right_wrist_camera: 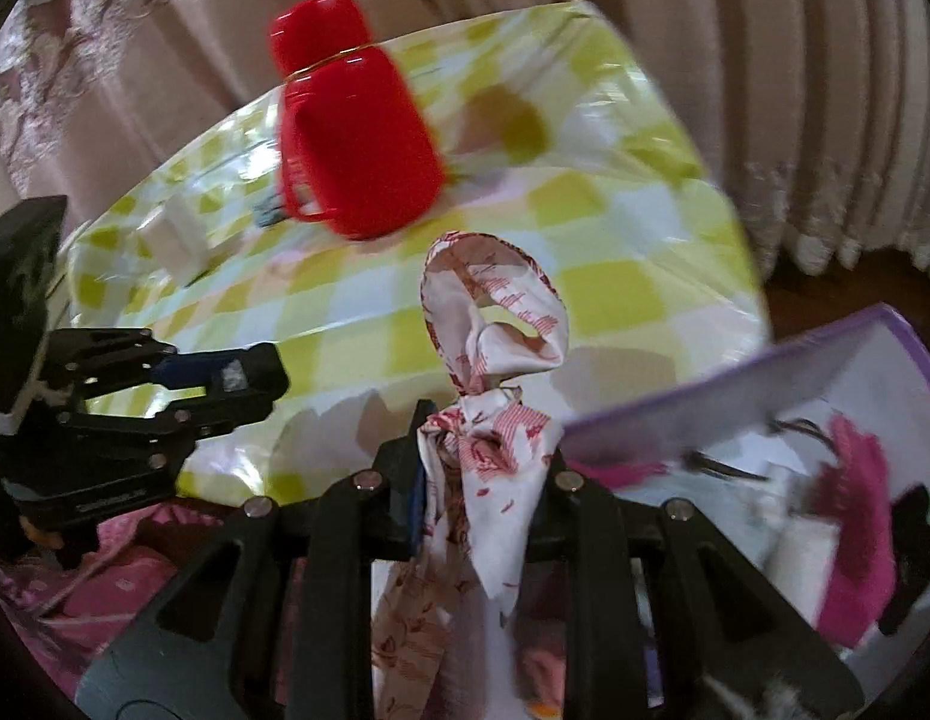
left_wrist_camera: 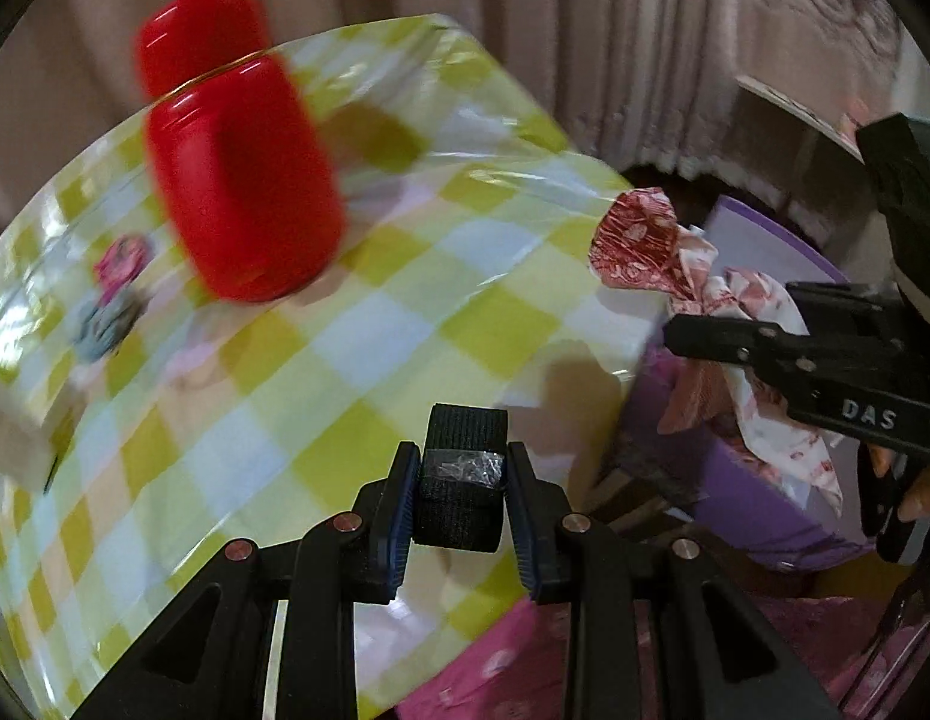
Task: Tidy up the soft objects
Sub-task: 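Carry the pink scarf and black item over the storage box, then open both tools to drop the items into the storage box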
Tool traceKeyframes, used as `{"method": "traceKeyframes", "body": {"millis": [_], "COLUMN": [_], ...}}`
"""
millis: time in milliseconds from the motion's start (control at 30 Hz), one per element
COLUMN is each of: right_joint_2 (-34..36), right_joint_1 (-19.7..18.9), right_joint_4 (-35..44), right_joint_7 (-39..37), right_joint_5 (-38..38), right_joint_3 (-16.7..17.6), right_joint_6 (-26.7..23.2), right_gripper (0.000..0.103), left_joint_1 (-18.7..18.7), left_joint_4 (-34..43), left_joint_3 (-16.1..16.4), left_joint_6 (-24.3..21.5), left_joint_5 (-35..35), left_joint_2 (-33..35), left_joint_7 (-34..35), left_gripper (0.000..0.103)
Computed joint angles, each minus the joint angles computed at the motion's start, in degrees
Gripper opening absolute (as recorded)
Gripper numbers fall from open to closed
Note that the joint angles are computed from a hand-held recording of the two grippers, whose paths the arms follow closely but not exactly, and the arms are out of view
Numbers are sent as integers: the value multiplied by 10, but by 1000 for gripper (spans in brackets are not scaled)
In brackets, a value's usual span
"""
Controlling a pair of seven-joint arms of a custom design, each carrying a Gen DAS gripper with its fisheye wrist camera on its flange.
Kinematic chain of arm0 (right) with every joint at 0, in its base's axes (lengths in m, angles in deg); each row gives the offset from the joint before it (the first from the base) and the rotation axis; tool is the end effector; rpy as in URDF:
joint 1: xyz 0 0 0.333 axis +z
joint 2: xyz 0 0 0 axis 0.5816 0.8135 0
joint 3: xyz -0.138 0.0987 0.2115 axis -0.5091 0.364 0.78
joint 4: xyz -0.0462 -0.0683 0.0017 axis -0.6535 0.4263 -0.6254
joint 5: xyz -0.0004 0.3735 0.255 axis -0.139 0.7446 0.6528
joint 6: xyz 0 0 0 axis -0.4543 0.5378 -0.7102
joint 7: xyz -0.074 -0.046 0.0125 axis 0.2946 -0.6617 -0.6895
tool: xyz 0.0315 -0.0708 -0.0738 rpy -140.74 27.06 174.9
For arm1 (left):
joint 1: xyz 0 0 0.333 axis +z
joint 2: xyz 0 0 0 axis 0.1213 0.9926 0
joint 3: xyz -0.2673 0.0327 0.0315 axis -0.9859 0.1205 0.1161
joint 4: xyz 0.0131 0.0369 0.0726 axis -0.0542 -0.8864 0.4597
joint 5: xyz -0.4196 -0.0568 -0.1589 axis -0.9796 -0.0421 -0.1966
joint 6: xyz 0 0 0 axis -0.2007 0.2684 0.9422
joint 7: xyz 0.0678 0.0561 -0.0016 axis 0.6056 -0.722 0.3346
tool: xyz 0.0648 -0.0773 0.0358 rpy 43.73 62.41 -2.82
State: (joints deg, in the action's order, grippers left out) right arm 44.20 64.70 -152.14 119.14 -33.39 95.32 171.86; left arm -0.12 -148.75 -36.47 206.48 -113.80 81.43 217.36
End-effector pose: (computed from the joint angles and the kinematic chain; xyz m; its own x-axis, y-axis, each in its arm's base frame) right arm 0.4949 0.4089 0.3532 0.0416 -0.9726 -0.2286 -0.7581 0.1183 -0.6413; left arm 0.5870 -0.1466 0.3515 -0.6991 -0.7131 -0.0522 -0.5612 0.5925 -0.5780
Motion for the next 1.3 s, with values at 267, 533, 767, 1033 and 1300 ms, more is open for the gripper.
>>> {"method": "traceKeyframes", "body": {"millis": [267,533,767,1033,1300], "right_joint_2": [-106,-156,-185,-225,-281], "right_joint_1": [-33,-59,-66,-59,-46], "right_joint_4": [-111,-160,-182,-197,-226], "right_joint_7": [76,93,84,57,28], "right_joint_5": [-10,3,18,78,163], "right_joint_3": [17,43,54,60,55], "right_joint_6": [-53,-85,-125,-247,-279], "right_gripper": [26,26,26,82,83], "left_joint_1": [-42,-69,-81,-85,-98], "left_joint_4": [-13,-9,0,39,-8], "left_joint_3": [-25,-40,-48,-54,-40], "left_joint_6": [0,25,22,-75,-25], "left_joint_5": [1,50,65,-59,-200], "left_joint_2": [-11,6,18,30,-52], "left_joint_7": [71,62,51,55,98], "left_gripper": [29,29,29,57,75]}}
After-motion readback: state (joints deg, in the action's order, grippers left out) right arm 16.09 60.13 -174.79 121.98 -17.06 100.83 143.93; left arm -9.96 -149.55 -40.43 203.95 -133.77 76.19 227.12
